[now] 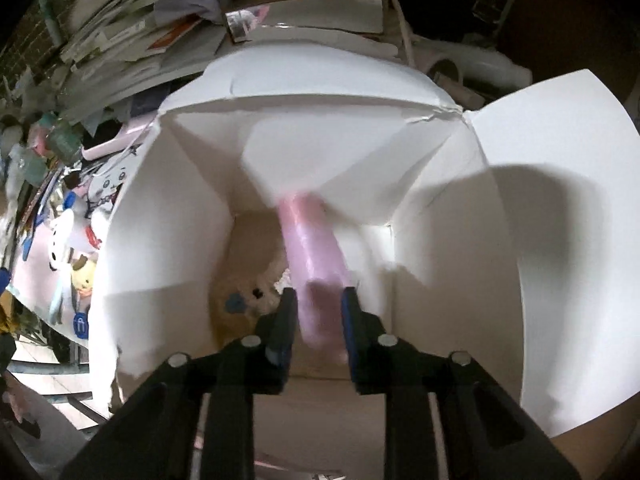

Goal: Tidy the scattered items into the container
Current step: 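Open the right tool to drop the bag, then withdraw it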

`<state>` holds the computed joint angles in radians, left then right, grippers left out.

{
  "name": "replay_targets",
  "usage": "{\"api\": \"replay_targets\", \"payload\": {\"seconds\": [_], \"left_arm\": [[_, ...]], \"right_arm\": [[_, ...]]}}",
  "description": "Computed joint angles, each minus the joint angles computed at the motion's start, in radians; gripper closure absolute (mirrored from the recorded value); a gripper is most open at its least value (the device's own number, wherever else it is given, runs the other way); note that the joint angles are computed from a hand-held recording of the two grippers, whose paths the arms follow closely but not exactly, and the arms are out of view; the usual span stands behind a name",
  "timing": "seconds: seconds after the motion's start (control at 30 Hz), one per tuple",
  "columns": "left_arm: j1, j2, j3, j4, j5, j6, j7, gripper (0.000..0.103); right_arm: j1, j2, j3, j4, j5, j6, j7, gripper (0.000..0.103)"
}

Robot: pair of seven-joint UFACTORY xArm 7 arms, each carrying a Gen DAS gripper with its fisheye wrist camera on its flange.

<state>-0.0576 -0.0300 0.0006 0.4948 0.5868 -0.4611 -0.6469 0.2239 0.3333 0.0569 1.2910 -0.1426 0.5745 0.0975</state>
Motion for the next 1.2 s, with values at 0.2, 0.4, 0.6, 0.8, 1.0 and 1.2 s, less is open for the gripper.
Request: {"api": "replay_targets", "payload": {"seconds": [0.2, 0.4, 0.6, 0.8, 1.0, 1.2], "left_arm": [[0.009, 0.012, 0.002, 0.01, 0.037, -0.004, -0.026, 0.017], [0.005, 0.005, -0.014, 0.002, -0.033, 0.006, 0.029, 0.01], [-0.004, -0.005, -0.016, -0.016, -0.123, 0.016, 0.097, 0.01], [-0.01, -0.026, -0.038, -0.082, -0.368, -0.002, 0.293, 0.009], [0.016, 0.019, -0.004, -0.131, -0.411, -0.062, 0.314, 0.009], [0.024, 0.107, -0.009, -0.142, -0.489, -0.141, 0.374, 0.009]], "right_arm": [[0.008, -0.035, -0.01, -0.026, -0.029, -0.036, 0.035, 0.074], [0.054, -0.114, -0.037, -0.106, -0.172, -0.152, 0.154, 0.074], [0.086, -0.18, -0.015, -0.202, -0.294, -0.321, 0.269, 0.061], [0.167, -0.177, -0.018, -0.27, -0.491, -0.519, 0.443, 0.046], [0.218, -0.11, 0.021, -0.302, -0.384, -0.59, 0.34, 0.045], [0.369, -0.026, -0.112, -0.326, -0.331, -0.662, 0.335, 0.045]]}}
